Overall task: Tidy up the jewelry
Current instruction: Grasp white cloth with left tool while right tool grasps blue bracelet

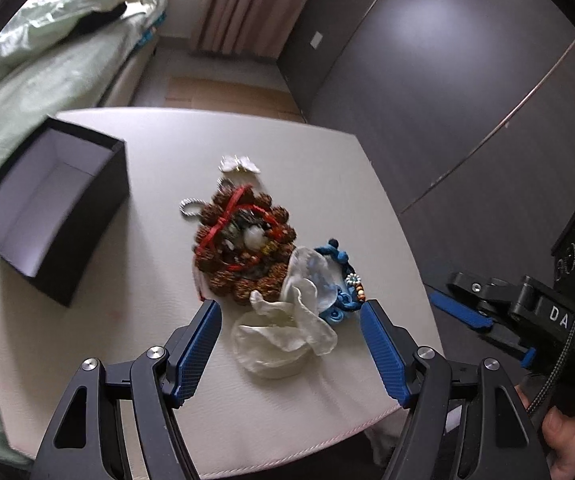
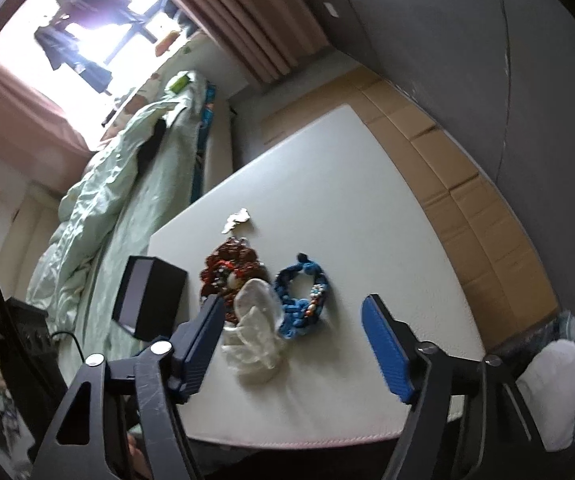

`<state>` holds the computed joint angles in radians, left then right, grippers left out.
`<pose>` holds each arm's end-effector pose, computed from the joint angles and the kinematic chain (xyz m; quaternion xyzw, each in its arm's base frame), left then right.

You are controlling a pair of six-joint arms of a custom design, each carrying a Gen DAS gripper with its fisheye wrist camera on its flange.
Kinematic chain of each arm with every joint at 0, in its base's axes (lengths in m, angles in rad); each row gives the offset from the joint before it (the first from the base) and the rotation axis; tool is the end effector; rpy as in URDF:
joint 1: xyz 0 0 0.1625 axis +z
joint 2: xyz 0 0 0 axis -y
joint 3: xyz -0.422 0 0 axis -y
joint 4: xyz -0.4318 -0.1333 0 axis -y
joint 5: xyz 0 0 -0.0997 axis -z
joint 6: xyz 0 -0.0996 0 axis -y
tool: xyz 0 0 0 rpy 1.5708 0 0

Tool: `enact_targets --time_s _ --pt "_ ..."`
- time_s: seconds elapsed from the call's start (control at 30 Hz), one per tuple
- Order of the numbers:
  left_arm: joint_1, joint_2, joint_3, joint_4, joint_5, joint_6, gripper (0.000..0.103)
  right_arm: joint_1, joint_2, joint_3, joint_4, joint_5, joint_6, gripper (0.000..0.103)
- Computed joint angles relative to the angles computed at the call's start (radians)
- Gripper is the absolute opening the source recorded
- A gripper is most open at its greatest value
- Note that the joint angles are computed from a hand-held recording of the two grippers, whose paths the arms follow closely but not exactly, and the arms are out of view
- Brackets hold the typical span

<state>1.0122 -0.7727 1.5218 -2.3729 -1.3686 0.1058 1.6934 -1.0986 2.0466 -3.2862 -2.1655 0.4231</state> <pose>-0.2532 -0.6944 0.0709 0.3218 0.9410 -0.0483 0.0924 0.1470 -0.5591 0.1974 -0.2412 -0.8602 0.4179 0.1652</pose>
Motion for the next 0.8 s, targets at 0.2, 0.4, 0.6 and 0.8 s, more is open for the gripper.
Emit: enact_targets --time_s 0.2,0.4,0.6,0.8 --pt "0.007 0.049 -0.041 0.047 0.002 -0.032 0.073 -0.039 0.007 0.000 -0.023 0.051 0.064 0.059" --pt "0.017 0.091 -0.074 0.112 0.025 -0.080 0.054 -0.069 0.013 0.009 -0.056 0.110 0.131 0.055" --pt "0.037 0.082 -0.077 0.099 -0.009 -0.121 0.002 -0.089 0.037 -0.003 -0.031 0.145 0.178 0.055" --pt "0.036 0.037 -0.052 0.036 -0.045 -0.083 0.002 -0.096 0.073 -0.044 0.039 0.143 0.188 0.054"
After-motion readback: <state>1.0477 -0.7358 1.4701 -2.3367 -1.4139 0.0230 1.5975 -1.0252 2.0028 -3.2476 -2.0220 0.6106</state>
